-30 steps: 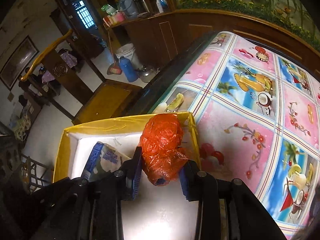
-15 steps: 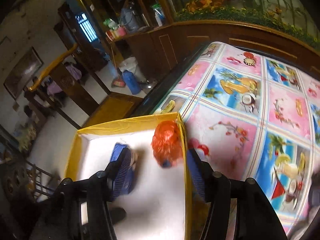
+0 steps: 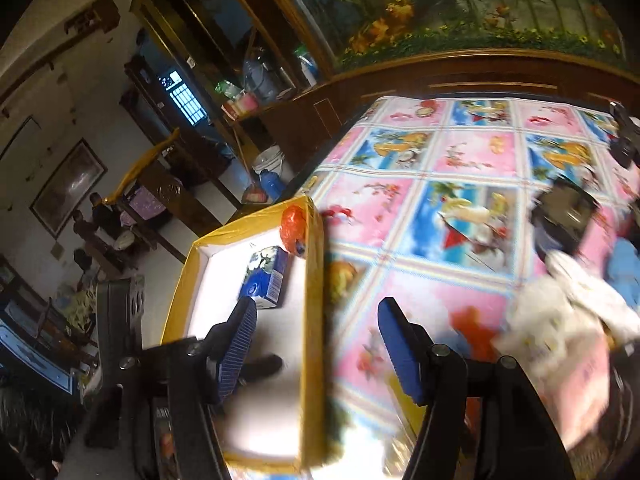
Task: Organize soft objects
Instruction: 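Grasp the black snack bag with the right tool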
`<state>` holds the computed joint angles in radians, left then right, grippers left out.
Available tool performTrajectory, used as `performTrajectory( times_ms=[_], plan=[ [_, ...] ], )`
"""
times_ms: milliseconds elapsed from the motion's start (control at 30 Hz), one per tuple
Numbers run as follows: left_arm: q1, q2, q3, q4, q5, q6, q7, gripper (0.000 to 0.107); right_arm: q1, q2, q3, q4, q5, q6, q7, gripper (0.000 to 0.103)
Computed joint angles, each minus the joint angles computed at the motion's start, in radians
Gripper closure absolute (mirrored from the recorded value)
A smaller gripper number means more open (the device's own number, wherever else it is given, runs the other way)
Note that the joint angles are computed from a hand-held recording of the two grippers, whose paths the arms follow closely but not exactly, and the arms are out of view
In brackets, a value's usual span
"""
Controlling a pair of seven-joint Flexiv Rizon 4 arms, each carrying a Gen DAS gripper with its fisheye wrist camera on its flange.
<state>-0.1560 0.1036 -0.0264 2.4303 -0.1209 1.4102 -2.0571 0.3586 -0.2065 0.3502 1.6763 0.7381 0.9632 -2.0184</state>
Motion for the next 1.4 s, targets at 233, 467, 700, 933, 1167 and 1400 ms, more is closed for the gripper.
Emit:
performTrajectory(
  times_ms=[233,467,700,933,1167,1400],
  plan=[
    [0.139,0.138,-0.133,-0.044,0.353,-0.135,-0.323,0.030,-0.120,0.160,-0.077,0.177,0.197,-0.021,-0.181,0.035],
    [0.138,0.145,-0.310,-0.185,0.659,-0.161,-0.589,0.014,-0.184,0.188,-0.193,0.253,0.276,-0.010,-0.209,0.035],
    [0.049,-0.143,-0.402,-0.362,0.853,-0.140,-0.737,0.014,-0.247,0.156,-0.218,0.255,0.309,-0.018,-0.236,0.035],
    [-0.042,-0.226,-0.334,-0.424,0.904,-0.170,-0.783,0.014,-0.226,0.164,-0.194,0.278,0.267,0.086,-0.240,0.035],
    [-0.097,-0.238,-0.250,-0.403,0.851,-0.087,-0.728,0.014,-0.176,0.096,-0.173,0.272,0.024,0.149,-0.093,0.035],
    [-0.161,-0.250,-0.179,-0.392,0.782,-0.060,-0.663,0.014,-0.116,-0.017,-0.185,0.219,-0.427,0.074,0.196,0.036]
  ],
)
